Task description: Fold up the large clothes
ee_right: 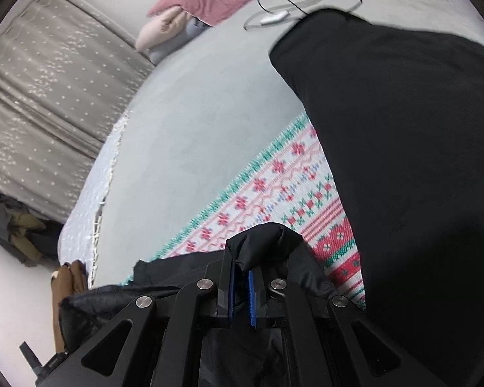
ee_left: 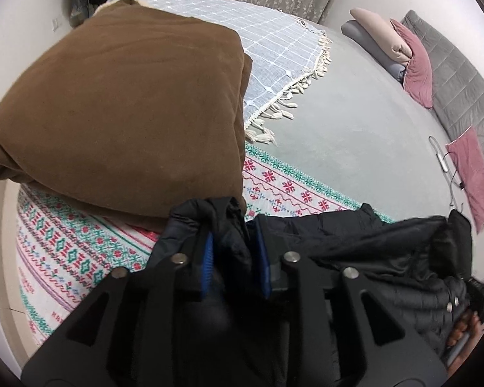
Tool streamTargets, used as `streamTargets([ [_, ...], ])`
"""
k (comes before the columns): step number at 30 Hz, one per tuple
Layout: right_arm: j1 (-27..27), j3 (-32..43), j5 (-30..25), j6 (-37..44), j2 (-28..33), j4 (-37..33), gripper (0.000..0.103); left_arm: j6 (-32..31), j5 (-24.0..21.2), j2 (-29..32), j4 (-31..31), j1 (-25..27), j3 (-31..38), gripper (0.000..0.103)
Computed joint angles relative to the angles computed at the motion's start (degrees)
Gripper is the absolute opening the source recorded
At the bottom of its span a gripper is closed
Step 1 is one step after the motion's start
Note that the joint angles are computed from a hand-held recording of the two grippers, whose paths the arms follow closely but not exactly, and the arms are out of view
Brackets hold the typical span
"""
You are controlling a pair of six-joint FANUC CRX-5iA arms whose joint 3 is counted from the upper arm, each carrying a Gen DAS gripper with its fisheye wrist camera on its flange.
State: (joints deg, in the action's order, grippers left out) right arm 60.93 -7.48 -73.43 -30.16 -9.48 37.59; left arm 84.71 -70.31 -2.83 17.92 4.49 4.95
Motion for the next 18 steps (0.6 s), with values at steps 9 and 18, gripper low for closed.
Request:
streamTargets([
  [9, 0.0, 0.6, 1.0, 1.5, -1.0, 1.6, 0.017, 1.4, 0.4, -1.6, 2.9, 4.3, 1.0, 0.063],
  [18, 4.3, 2.4, -6.1, 4.0, -0.7, 6.6, 0.05, -1.5, -0.6, -6.0, 7.1, 9.9, -2.8, 0.063],
])
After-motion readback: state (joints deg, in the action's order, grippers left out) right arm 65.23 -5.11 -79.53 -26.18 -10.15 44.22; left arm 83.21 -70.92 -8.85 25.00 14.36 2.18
